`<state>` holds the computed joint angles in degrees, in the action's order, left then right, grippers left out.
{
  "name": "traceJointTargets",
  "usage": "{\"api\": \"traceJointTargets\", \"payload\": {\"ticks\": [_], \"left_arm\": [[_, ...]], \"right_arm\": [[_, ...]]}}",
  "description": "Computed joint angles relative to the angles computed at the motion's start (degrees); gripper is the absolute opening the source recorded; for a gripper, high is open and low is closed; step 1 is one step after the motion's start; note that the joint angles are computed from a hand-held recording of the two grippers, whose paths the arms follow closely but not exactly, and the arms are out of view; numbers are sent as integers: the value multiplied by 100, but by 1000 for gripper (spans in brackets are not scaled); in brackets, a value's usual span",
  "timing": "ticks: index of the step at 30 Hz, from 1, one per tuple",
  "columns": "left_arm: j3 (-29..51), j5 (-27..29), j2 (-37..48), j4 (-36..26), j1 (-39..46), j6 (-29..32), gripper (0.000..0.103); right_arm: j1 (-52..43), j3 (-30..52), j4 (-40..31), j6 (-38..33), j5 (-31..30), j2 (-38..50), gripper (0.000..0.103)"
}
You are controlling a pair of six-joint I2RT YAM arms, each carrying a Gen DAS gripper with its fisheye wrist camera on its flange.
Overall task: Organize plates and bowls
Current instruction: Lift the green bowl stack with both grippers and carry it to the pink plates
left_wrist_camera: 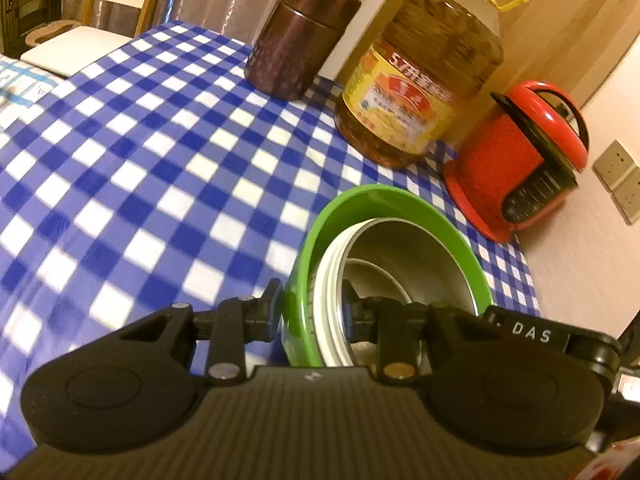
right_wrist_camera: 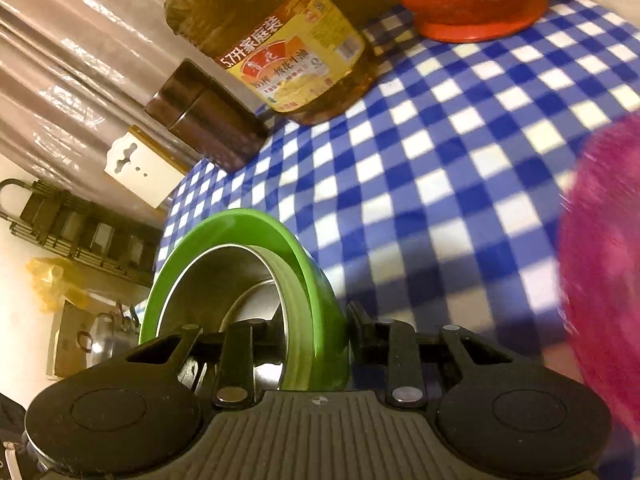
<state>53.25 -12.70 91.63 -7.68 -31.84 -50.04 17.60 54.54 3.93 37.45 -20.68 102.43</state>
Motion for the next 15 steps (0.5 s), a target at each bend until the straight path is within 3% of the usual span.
{"api": "traceJointTargets", "payload": {"ticks": [15], "left_arm": [[-629, -831, -601, -757, -1940, -1487, 24]], "right_arm": [[-450, -2545, -362, -254, -137, -2354, 29]]}}
